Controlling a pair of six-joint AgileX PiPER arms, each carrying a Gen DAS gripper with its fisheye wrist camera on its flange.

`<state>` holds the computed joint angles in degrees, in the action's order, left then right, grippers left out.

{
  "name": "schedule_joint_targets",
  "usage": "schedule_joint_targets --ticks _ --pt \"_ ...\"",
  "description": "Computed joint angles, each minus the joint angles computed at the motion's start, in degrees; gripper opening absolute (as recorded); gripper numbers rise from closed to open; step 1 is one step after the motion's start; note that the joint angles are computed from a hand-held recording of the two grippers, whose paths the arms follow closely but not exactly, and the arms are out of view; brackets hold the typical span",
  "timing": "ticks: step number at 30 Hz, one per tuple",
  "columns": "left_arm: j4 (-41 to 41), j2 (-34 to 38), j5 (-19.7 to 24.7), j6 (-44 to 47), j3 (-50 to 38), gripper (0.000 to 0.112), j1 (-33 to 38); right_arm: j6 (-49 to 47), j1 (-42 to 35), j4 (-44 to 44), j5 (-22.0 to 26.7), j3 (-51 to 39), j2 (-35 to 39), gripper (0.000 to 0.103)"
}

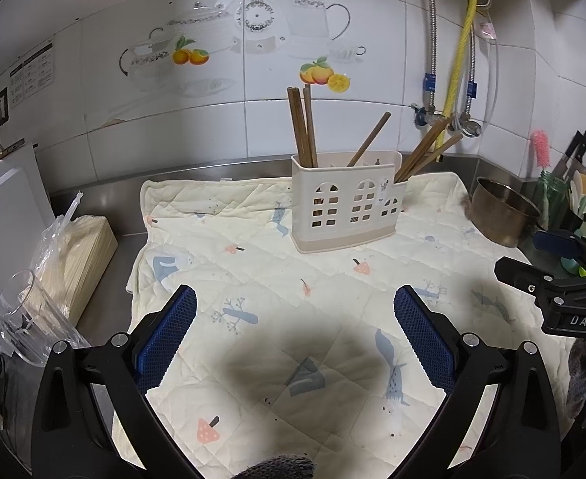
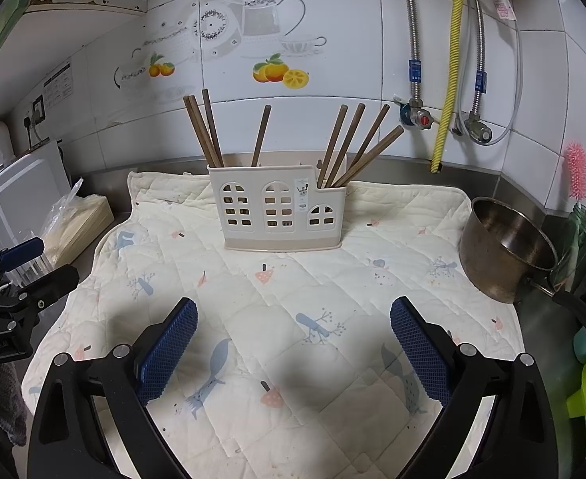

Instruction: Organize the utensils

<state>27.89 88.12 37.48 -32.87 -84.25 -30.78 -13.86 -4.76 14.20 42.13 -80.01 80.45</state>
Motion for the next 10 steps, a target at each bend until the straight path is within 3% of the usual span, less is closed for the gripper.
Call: schedule_joint_targets --ticks 10 --pt "-0.7 0.5 0.7 0.2 -0.6 0.098 0.1 -0.1 -0.1 0.0 0.1 0.4 -0.2 0.094"
